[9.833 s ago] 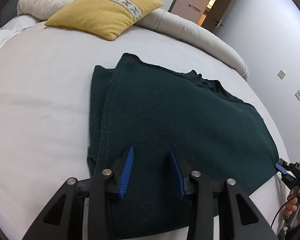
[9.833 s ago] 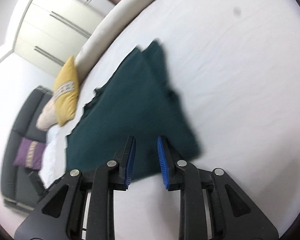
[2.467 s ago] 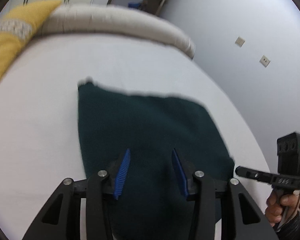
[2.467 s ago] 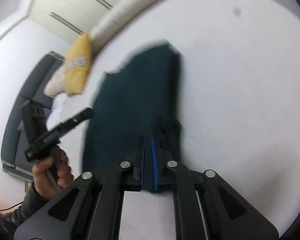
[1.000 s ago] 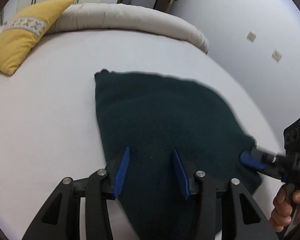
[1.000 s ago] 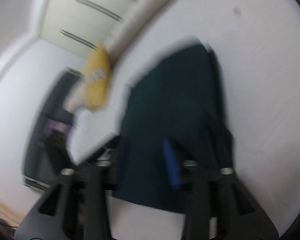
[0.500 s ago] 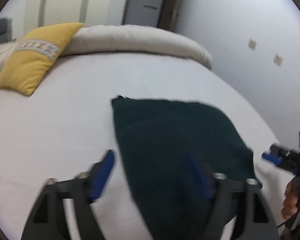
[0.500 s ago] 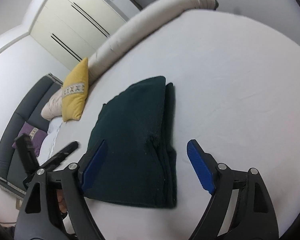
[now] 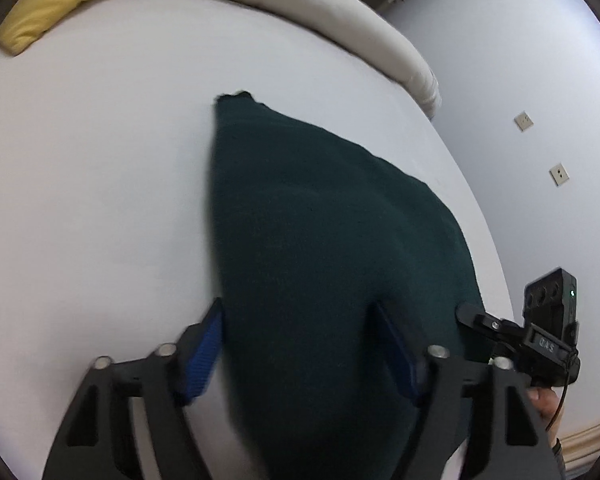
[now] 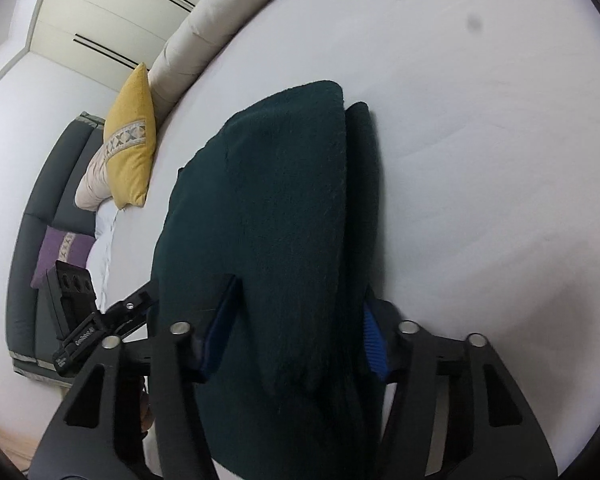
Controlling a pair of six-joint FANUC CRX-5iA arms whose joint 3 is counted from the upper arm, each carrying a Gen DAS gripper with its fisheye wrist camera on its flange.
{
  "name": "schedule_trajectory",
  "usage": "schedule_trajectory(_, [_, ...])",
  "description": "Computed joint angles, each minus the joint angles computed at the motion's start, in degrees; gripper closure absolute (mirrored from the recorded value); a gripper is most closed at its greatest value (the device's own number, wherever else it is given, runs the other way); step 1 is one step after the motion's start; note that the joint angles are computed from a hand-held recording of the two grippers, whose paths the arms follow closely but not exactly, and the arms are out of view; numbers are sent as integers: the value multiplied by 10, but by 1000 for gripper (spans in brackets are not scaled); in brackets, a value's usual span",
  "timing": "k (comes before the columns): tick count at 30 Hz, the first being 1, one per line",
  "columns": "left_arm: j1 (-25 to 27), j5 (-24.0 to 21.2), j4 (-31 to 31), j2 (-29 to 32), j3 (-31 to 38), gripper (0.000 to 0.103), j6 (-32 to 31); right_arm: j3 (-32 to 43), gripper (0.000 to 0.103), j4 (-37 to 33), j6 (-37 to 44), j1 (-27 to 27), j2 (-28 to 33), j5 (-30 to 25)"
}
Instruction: Fold small clothes
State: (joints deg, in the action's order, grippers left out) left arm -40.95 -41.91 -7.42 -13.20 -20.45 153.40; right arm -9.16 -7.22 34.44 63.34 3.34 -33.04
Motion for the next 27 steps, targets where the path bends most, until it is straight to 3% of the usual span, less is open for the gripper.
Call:
schedule_trajectory(1, [2, -9, 4, 10, 10, 35, -9, 7, 65, -16, 10, -6, 5, -3])
schedule_trajectory(3, [0, -27, 7, 23, 26, 41, -19, 24, 70, -9, 10, -6, 20, -20])
schedule_trajectory(5, [2, -41, 10, 28, 35, 47, -26, 32, 73, 55, -26, 14, 30, -45])
schedule_trajectory(9, [-7, -90, -7, 30, 63, 62, -34, 80, 79, 197, -86, 66, 67, -152])
schedule_trajectory(11, [-25, -126, -28, 28, 84, 65, -26, 123, 81, 277, -90, 106, 98, -238])
schedule_trajectory(13, [-47, -163, -56, 19, 101, 66, -10, 149, 81, 332, -82, 141, 110, -283])
schedule_trajectory(19, [-144, -282, -151, -51, 126, 66, 62, 178, 81, 391, -107, 213, 109, -290])
schedule_trajectory(23, [-238, -405, -225, -77, 168, 66, 93, 210, 81, 399, -120, 250, 118, -287])
schedule_trajectory(27, [-318, -496, -279, -84, 194, 66, 126, 243, 81, 401, -132, 274, 142, -274])
